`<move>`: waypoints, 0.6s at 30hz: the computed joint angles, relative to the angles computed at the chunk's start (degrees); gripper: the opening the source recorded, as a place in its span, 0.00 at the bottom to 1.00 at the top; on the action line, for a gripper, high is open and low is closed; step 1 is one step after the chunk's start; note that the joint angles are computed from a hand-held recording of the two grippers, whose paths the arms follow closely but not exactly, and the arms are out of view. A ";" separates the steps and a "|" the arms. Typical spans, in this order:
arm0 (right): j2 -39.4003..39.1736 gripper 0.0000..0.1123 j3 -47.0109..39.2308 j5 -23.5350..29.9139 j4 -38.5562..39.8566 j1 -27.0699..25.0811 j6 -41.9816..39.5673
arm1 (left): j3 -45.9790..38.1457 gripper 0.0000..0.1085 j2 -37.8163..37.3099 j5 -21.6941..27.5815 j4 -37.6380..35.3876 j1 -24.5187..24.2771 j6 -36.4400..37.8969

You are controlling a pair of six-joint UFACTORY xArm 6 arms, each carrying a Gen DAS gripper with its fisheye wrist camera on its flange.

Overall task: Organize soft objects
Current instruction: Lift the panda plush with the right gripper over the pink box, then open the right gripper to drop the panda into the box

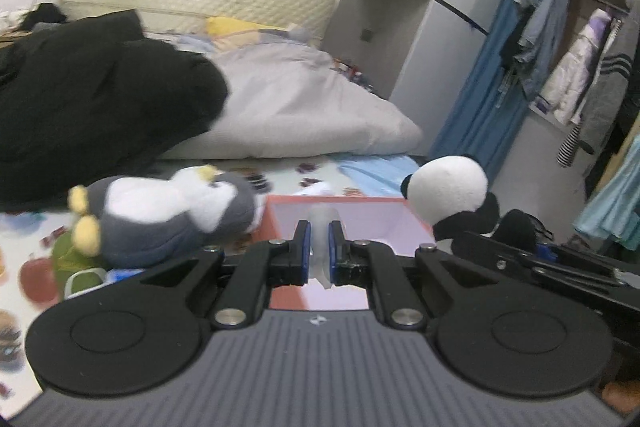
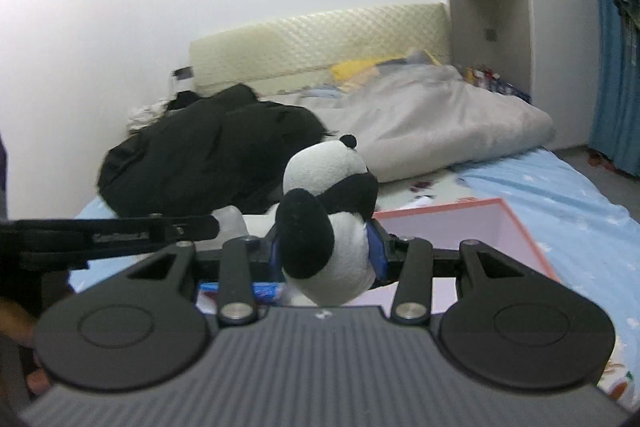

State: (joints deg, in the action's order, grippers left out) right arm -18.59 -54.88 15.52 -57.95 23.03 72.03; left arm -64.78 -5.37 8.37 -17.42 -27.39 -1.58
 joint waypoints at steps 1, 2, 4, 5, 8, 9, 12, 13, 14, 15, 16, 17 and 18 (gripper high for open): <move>0.28 0.40 -0.20 0.01 3.11 -1.22 -2.71 | -2.31 0.10 1.66 0.99 0.35 -0.35 -0.03; 0.79 0.40 -0.49 0.05 6.27 -2.24 -5.41 | -4.82 0.10 3.50 2.22 1.01 -0.71 -0.44; 1.82 0.40 -1.02 0.81 12.78 -4.08 -10.70 | -9.44 0.10 7.07 4.72 0.18 -1.49 0.12; 2.36 0.40 -1.19 1.25 14.79 -4.75 -12.48 | -11.86 0.10 9.04 6.24 -0.44 -1.88 0.62; 4.04 0.40 -1.47 2.68 22.39 -6.81 -19.30 | -18.82 0.10 15.14 10.81 -0.10 -2.64 0.60; 4.64 0.40 -1.54 2.98 25.41 -7.41 -21.85 | -20.84 0.10 17.04 12.22 0.50 -2.78 -0.03; 6.89 0.40 -2.04 4.48 32.49 -9.08 -27.46 | -26.62 0.10 22.49 16.79 1.96 -3.13 -1.37; 7.72 0.40 -2.20 5.09 34.40 -9.51 -28.82 | -28.47 0.10 24.29 18.23 3.55 -3.21 -2.75; 8.52 0.40 -2.13 5.44 36.71 -9.98 -30.59 | -30.93 0.10 26.48 20.17 4.01 -3.20 -3.17; 9.26 0.40 -2.08 5.69 39.72 -10.52 -33.11 | -32.95 0.10 28.28 22.10 3.45 -3.14 -3.08; 10.25 0.40 -2.17 5.95 42.25 -10.84 -34.88 | -34.90 0.10 29.99 23.86 2.94 -2.97 -3.49; 11.20 0.40 -2.12 6.24 44.73 -11.24 -36.65 | -36.62 0.10 31.57 25.43 2.63 -2.82 -4.03; 12.09 0.40 -2.13 6.56 46.24 -11.35 -37.58 | -38.00 0.10 32.84 26.84 2.09 -2.70 -3.78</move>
State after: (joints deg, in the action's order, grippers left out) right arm -6.51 -57.01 22.07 -11.71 11.68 34.45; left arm -102.79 27.47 35.21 -15.33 -30.09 -5.36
